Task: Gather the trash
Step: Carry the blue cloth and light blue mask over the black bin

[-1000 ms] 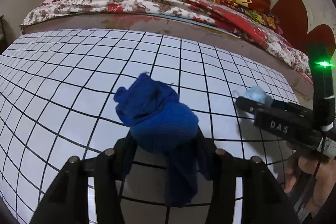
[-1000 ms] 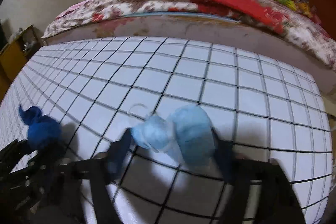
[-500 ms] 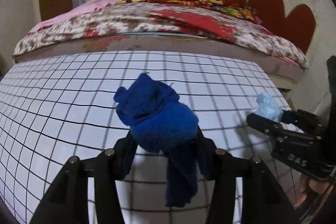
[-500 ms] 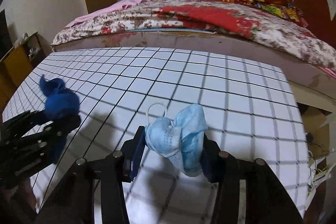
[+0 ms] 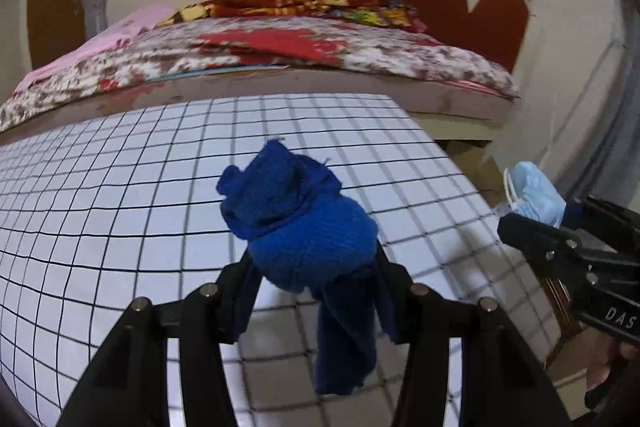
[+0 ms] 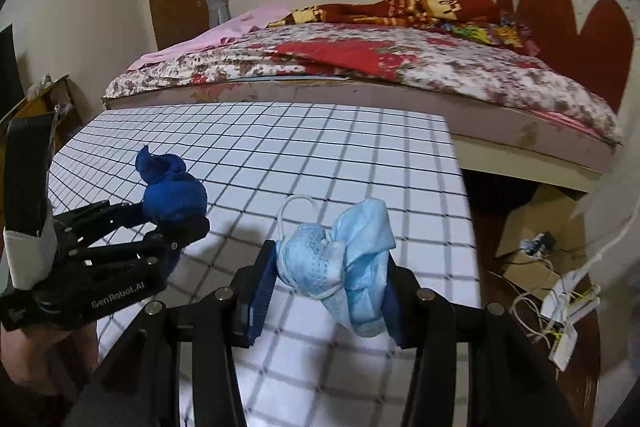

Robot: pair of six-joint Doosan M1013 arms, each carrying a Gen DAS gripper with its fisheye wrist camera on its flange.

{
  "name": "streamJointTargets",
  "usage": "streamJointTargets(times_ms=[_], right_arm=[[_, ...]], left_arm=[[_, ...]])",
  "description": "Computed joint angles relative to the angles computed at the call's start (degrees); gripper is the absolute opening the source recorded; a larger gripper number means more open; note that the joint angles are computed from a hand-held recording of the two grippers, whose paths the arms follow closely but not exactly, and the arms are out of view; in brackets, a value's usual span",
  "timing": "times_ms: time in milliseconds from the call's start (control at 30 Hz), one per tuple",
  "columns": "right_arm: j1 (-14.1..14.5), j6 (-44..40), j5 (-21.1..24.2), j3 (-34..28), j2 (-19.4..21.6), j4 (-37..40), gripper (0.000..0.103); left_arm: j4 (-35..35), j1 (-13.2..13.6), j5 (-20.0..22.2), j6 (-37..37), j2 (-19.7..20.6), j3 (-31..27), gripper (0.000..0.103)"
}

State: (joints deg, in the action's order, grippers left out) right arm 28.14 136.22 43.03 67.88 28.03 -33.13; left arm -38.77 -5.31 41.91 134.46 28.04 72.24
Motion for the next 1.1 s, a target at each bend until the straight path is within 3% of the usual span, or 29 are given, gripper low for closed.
streamJointTargets(times_ms=[433,1100], right_arm=[[1.72,11.82,-0.01,13.33,-9.75,-10.0,0.049],[2.73,30.96,-2.63,29.48,-20.82,-22.43,0.049]], left_arm=[[-6.68,-1.41,-2.55,12.07,-6.84,9.04,0.052],[-12.12,-5.5,0.87,21.22,-14.66,19.21,0.052]])
